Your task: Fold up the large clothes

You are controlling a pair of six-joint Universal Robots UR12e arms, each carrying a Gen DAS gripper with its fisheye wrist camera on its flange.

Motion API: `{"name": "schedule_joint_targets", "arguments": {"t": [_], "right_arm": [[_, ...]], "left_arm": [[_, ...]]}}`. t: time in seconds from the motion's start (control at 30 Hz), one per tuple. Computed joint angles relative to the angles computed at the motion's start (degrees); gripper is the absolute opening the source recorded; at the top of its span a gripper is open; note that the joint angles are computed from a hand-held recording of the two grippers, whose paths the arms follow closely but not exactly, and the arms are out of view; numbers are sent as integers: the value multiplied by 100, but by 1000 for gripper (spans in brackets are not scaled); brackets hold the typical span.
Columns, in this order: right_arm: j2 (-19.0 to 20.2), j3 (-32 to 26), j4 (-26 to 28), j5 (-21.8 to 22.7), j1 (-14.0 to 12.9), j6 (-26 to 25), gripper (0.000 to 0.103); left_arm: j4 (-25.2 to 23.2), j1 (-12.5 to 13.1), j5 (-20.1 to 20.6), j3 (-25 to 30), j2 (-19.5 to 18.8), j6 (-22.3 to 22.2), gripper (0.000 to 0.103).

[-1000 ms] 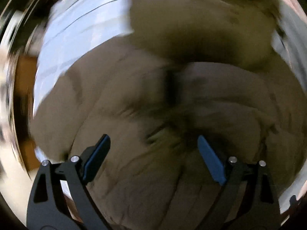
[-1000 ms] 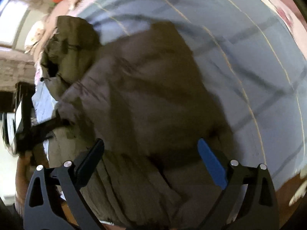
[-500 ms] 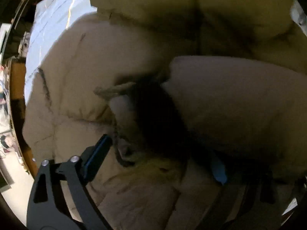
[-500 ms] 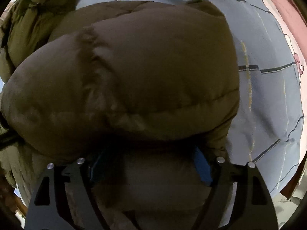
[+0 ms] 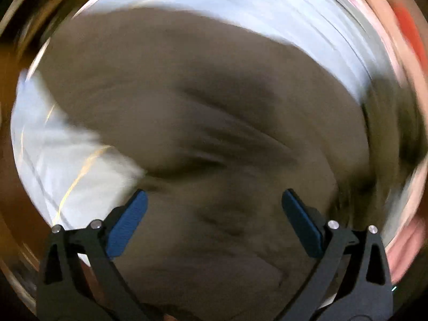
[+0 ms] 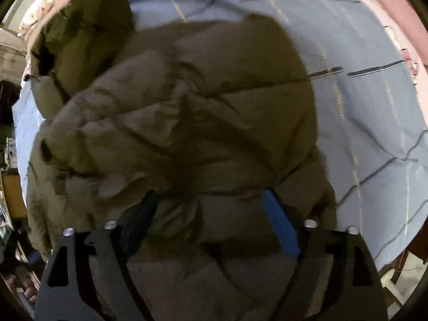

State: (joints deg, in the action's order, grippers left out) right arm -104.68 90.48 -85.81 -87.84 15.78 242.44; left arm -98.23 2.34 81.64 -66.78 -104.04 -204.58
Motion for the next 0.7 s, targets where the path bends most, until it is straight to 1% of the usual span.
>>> {"name": "schedule_joint_targets", "arguments": {"t": [0.03, 0.07, 0.1, 0.13, 0.17, 0.2, 0.23, 0.27, 0.3, 0.37, 0.43, 0.47, 0.5, 0.53, 0.57, 0.6, 0.67, 0.7], "right_arm": [[39, -116, 43, -96, 104, 85, 87], [69, -176, 72, -94, 152, 115, 87], [123, -259, 132, -35, 232, 176, 87], [178, -280, 130, 25, 267, 206, 88], [277, -362, 141, 72, 411, 346, 88], [312, -414, 208, 128, 574, 495, 88], [409, -502, 294, 218, 690, 573, 88], [475, -548, 327, 301, 794, 654, 88], [473, -526, 311, 368, 875, 738, 88], [580, -604, 171, 659, 1125, 1158, 88], [688, -646, -13, 914, 1251, 1485, 88], [750, -663, -115, 1046, 1321, 1608, 88], [808, -708, -144, 1102, 1379, 1658, 88], [919, -804, -154, 1152, 1460, 1642, 88], [990, -858, -163, 1157, 1516, 1624, 88], [1087, -963, -151, 1172, 1566, 1548, 88], [1177, -1057, -243, 1200, 1619, 1478, 88], [1208, -1097, -273, 1199, 1626, 1432, 88]], "left_arm": [[26, 229, -187, -163, 88, -251, 101], [141, 584, -486, -407, 211, -682, 101], [311, 801, -641, -645, 336, -1000, 101], [550, 1051, -708, -891, 448, -1453, 101], [655, 1202, -727, -988, 452, -1667, 101], [725, 1346, -844, -1107, 466, -1841, 101], [760, 1476, -1044, -1218, 457, -1948, 101], [777, 1579, -1147, -1248, 396, -1988, 101], [824, 1637, -1220, -1300, 375, -2051, 101], [1028, 1728, -1400, -1380, 306, -2176, 101], [1268, 1795, -1666, -1470, 287, -2346, 100], [1366, 1812, -1745, -1481, 262, -2391, 82], [1646, 1844, -1936, -1602, 312, -2435, 28], [1961, 1894, -2318, -1736, 342, -2465, 9], [2123, 1918, -2597, -1791, 357, -2504, 6], [2293, 1930, -2718, -1804, 358, -2521, 4], [2890, 1972, -3356, -1893, 383, -2597, 3], [3226, 1948, -3680, -1942, 450, -2736, 3]]}}
